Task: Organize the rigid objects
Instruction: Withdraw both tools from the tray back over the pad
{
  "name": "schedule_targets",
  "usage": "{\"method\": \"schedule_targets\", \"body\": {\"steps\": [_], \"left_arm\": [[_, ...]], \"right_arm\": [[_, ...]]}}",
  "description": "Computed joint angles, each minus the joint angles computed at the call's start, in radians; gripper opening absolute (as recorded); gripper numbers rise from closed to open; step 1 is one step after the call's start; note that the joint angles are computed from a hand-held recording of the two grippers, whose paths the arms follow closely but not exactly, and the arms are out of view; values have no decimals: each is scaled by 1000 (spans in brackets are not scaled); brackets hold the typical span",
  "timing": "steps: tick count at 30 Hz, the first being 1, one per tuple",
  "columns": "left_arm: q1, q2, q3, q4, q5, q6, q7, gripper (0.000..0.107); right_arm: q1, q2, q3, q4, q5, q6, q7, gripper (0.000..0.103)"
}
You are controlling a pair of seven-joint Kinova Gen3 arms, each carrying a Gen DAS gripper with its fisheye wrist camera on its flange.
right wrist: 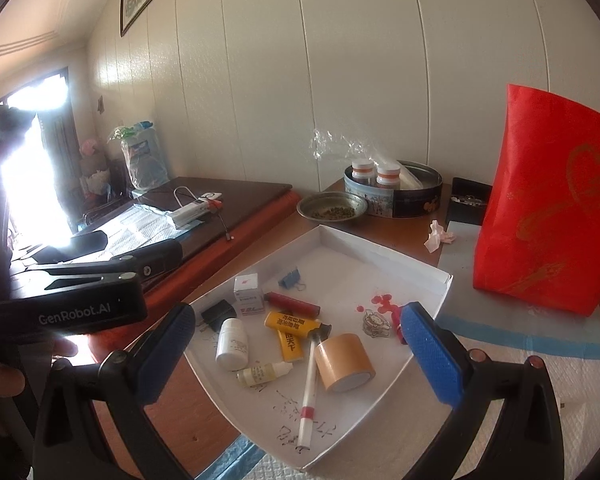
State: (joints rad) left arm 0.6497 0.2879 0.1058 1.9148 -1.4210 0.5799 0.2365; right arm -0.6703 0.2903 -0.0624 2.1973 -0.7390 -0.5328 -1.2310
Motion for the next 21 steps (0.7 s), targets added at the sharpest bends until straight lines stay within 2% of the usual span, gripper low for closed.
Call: {"method": "schedule_targets", "body": {"steps": [12, 21], "left_arm": [[38, -5, 35, -2, -5, 24, 7, 103], [109, 73, 29, -106, 92, -7, -131, 103]], "right_arm": [[-17, -51, -17, 77, -105, -59, 46, 103], [41, -103, -35, 175, -178, -109, 12, 103]]}}
